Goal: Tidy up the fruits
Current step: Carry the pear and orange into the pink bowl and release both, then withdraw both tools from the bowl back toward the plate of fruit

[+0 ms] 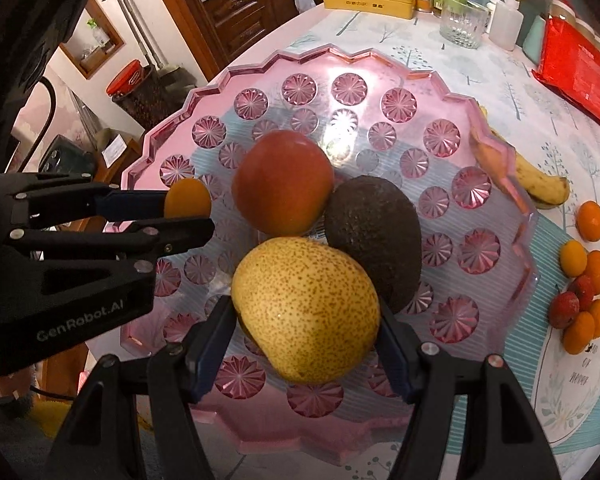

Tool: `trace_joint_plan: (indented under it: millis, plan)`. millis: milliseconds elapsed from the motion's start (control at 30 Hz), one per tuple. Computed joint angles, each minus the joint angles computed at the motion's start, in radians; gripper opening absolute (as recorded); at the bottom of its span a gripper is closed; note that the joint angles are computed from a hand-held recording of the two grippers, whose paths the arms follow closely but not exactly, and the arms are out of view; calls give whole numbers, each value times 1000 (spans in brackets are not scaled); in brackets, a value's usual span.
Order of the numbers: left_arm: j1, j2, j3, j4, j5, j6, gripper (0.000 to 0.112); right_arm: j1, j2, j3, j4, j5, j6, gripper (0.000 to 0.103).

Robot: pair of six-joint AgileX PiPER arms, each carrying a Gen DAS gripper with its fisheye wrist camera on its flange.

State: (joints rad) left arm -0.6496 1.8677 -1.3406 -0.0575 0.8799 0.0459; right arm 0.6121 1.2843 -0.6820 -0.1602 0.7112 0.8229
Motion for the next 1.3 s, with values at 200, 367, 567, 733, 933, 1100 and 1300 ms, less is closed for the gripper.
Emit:
trace_joint_plan:
  millis: [200, 367, 567, 733, 933, 1100, 1300]
  plan:
    - [-8, 6, 2, 19, 8, -13, 30, 33, 7, -17, -39, 15, 38, 68]
    - [-11, 16, -4, 55, 27, -33, 32, 79, 15, -34, -90, 41, 92, 69]
    - [-40, -21, 26, 107, -7, -88, 71, 139, -17, -31, -158, 80, 199, 69]
    - [-40, -58, 47, 125, -19, -126, 75, 155, -75, -6, -184, 107, 254, 69]
    - [-38, -115, 79, 142, -30, -168, 76, 195, -146, 9, -259, 166, 353, 69]
    - [-36, -180, 105, 136, -37, -193, 76, 311, -200, 4, -364, 265, 509, 69]
    - [-79, -270, 152, 217, -61, -270, 75, 412, -236, -26, -419, 369, 591, 69]
